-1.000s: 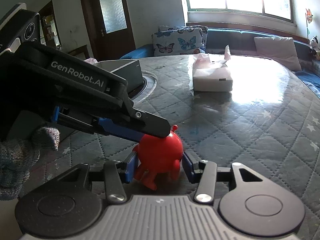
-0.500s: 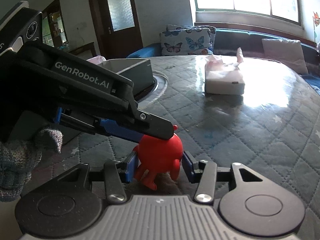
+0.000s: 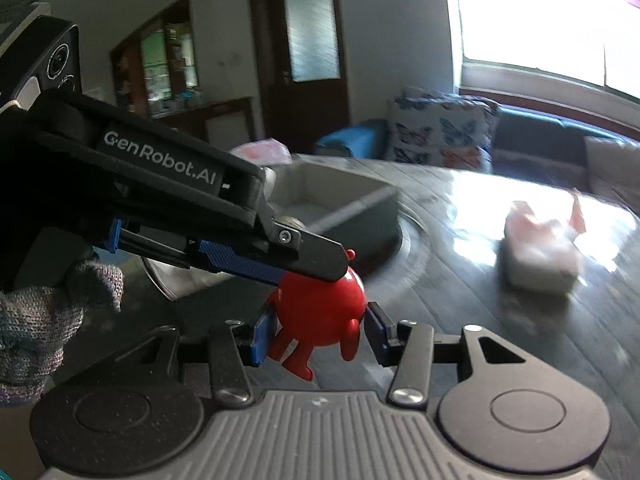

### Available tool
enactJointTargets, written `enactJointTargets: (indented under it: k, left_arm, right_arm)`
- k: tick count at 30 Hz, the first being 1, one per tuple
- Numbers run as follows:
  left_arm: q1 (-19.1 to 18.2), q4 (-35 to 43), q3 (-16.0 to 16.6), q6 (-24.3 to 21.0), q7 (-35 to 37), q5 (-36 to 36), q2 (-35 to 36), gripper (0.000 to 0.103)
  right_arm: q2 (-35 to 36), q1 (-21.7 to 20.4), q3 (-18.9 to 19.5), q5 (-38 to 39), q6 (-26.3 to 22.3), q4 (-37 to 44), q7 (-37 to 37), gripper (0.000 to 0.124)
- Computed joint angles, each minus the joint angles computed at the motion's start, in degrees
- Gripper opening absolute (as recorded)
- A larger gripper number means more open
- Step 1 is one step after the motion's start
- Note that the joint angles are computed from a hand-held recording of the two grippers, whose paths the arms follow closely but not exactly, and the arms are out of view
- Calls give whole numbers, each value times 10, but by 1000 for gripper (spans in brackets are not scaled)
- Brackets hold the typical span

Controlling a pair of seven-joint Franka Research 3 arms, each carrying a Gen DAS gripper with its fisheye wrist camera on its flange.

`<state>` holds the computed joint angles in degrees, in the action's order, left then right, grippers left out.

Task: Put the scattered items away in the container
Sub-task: 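Carry the red toy over the grey box and lower it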

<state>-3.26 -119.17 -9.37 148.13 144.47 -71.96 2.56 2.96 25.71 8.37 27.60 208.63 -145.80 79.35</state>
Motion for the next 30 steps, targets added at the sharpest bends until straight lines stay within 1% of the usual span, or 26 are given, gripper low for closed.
enactJointTargets:
  k: [6,11,13,17,19,22,26,30]
  left_arm:
    - [18,2,18,23,2,-14,-10,42]
    - [38,14,29,26,-18,-6,-2,42]
    - [44,17,30,32,-23,-4,1,42]
    - [58,28,31,39,-39,7,13,42]
    - [65,31,31,40,-46,10,17,42]
    - [75,38,31,42,-56,19,28,42]
    - [87,44,28,45,-74,36,38,42]
    - [97,54,24,45,-95,56,50,40]
  right_arm:
    - [45,-7,5,-79,-16,74,21,48]
    - [89,-34,21,-164,-49,143,64,48]
    - [107,-49,33,-197,-60,168,81,48]
    - [145,-102,77,-272,-86,218,125,48]
    - [162,-121,95,-295,-98,242,135,48]
    - [180,-117,101,-298,-109,264,129,48]
    - [208,-140,134,-311,-128,293,121,48]
    - [229,-142,144,-303,-151,320,95,48]
